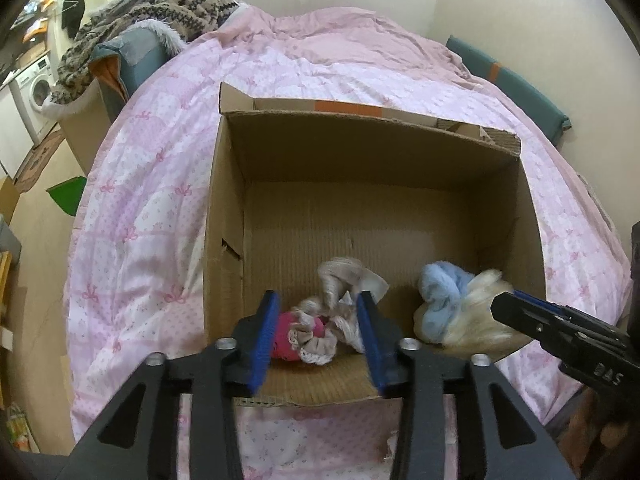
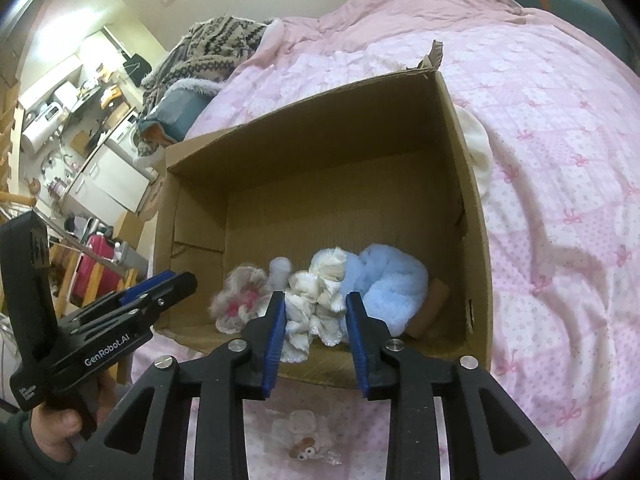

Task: Organize soft objects
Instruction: 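Open both grippers to drop the scrunchies into the box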

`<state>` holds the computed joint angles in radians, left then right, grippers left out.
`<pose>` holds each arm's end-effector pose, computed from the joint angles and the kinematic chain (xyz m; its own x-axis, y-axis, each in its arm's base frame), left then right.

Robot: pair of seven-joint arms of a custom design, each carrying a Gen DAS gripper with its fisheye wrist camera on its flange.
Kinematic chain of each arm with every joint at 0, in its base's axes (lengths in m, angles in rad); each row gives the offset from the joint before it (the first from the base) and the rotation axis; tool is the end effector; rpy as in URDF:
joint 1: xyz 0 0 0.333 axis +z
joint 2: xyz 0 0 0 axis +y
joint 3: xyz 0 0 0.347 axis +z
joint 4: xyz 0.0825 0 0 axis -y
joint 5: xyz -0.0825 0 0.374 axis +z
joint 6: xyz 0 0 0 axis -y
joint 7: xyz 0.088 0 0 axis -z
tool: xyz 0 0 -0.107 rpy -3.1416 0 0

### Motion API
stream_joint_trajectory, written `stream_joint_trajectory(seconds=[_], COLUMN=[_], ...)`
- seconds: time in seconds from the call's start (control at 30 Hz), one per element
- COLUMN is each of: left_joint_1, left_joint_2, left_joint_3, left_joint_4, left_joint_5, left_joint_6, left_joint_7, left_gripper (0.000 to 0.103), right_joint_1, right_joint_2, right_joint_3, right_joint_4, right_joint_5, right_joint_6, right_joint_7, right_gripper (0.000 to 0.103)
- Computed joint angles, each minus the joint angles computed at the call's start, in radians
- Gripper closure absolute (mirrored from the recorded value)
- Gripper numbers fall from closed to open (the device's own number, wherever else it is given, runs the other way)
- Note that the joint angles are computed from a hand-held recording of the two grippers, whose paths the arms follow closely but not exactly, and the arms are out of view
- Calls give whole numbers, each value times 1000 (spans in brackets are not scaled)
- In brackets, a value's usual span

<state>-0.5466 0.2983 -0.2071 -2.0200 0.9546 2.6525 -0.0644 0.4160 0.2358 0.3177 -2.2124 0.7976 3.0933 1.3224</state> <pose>0.4432 -0.4360 0.3710 0.0759 -0.9874 0.1386 -0.8177 -0.1411 -0.5580 0.4742 0.3376 0.3699 0.2556 -0.8762 -0.4087 -0.8782 -0.0337 -0.4770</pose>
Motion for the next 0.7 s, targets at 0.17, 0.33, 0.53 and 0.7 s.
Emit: stream_joint_trajectory(seconds=[0.17, 0.33, 0.53, 0.7], left_joint_1=[-8, 0, 4, 6], left_joint_2=[-6, -11, -35, -66], left_joint_3=[2, -4, -10, -23], left_joint_4=[2, -4, -30, -57], left_joint_5=[31, 22, 23, 23], left_joint_6=[-18, -15, -21, -43], left_joint_7=[-23, -15, -31, -50], left_gripper=[42, 42, 42, 42], right_joint_1=[-23, -25, -26, -7], right_joint_2=[-6, -6, -26, -43], right_joint_3=[34, 26, 30, 11], right_joint_4=[-7, -8, -24, -41], right_joint_5=[47, 46, 70, 59], right_joint_6=[56, 42, 50, 46], right_joint_7=[-30, 0, -4, 5], right_gripper=[34, 34, 34, 34])
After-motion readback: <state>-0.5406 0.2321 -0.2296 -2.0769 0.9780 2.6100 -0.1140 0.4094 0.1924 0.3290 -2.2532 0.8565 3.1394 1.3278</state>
